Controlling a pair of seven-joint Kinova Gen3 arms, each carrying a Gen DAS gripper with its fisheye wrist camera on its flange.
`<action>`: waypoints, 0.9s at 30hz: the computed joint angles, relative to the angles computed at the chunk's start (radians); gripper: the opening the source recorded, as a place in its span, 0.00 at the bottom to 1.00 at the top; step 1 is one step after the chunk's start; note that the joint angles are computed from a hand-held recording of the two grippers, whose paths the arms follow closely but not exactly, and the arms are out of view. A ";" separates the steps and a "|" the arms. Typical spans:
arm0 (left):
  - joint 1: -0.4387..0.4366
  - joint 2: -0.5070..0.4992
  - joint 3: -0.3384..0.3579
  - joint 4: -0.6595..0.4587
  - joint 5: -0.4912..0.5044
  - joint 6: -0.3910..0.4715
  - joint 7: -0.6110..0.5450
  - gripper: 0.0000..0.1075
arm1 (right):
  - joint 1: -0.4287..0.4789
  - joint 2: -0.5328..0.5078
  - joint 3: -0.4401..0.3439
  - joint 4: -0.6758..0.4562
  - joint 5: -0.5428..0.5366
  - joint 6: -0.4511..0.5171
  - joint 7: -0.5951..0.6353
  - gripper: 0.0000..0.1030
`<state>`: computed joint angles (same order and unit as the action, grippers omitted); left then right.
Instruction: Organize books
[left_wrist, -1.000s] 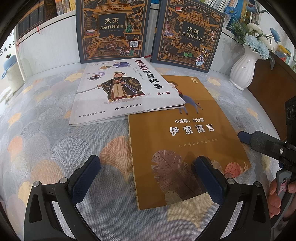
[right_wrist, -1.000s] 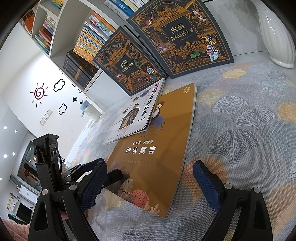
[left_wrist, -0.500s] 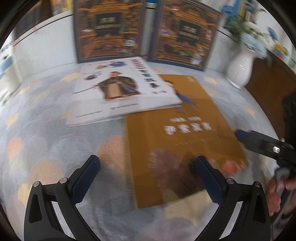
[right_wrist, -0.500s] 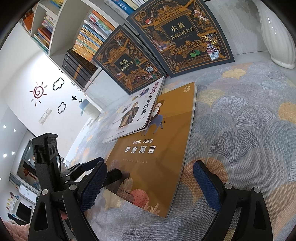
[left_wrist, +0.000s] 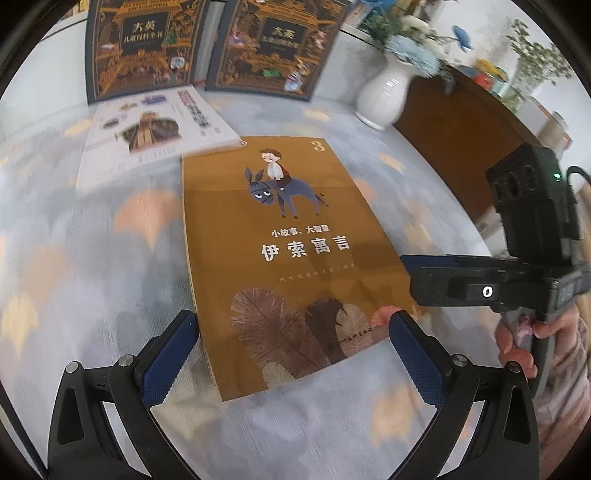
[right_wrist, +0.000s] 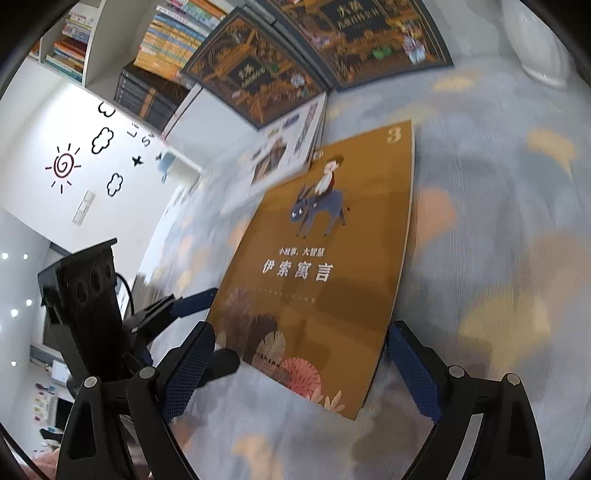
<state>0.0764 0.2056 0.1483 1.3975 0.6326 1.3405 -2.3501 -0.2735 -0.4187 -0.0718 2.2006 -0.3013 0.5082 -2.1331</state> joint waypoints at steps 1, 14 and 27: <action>-0.011 -0.015 -0.016 0.016 0.021 0.041 -0.025 0.95 | 0.004 -0.021 -0.037 0.008 0.003 0.020 -0.034 0.91; -0.146 0.124 -0.055 -0.106 0.046 0.345 0.037 0.43 | -0.336 -0.185 0.156 0.258 -0.267 -0.197 0.043 0.52; -0.123 0.138 -0.023 -0.122 0.013 0.234 0.124 0.20 | -0.118 -0.107 0.065 0.201 -0.145 -0.164 -0.041 0.13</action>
